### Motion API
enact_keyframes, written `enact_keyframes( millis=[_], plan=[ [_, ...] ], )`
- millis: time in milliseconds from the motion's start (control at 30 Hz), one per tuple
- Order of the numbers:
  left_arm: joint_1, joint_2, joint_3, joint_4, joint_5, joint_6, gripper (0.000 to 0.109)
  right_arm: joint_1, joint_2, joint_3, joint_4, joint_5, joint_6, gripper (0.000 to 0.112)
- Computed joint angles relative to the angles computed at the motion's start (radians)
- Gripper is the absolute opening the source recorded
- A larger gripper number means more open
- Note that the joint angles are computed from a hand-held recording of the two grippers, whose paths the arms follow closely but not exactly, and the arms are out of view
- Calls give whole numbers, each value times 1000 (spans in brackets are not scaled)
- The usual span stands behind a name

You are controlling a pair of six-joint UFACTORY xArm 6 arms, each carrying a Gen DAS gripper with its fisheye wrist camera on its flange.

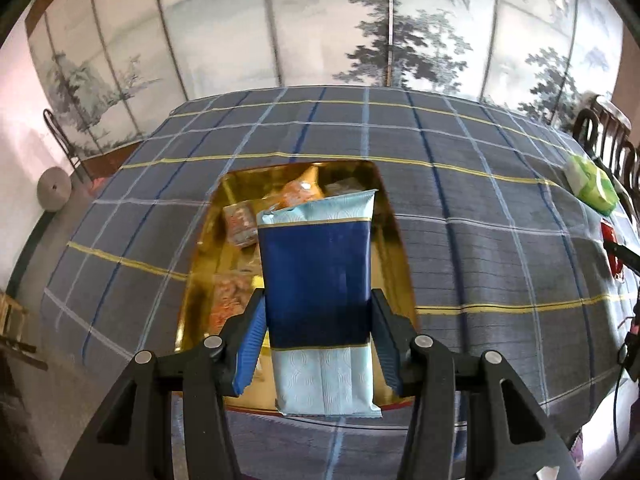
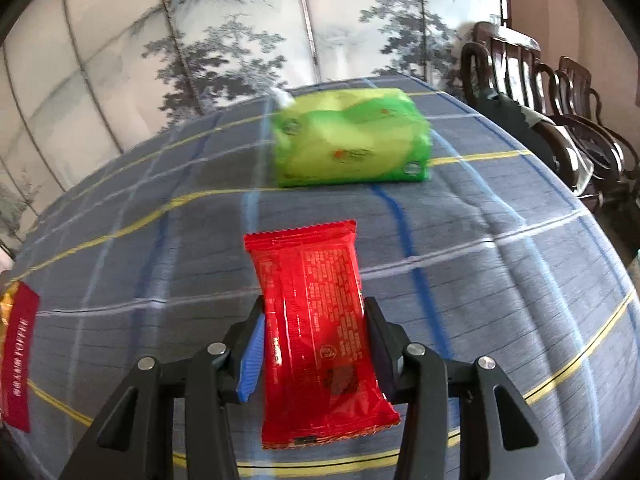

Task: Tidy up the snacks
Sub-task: 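Carry the tissue pack over the gold tray with the left gripper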

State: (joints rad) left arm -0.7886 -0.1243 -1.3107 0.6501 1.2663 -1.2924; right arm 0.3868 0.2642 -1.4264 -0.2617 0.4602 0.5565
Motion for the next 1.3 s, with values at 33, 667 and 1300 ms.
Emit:
enact_keyframes(
  millis=[33, 667, 1300],
  plan=[
    [2, -10, 12, 1, 2, -6, 46, 8, -1, -1, 5, -4, 0, 46],
    [62, -115, 131, -25, -53, -46, 46, 211, 78, -136, 152, -23, -121, 46],
    [86, -48, 80, -2, -75, 3, 46, 273, 174, -205, 192, 0, -141, 46]
  ],
)
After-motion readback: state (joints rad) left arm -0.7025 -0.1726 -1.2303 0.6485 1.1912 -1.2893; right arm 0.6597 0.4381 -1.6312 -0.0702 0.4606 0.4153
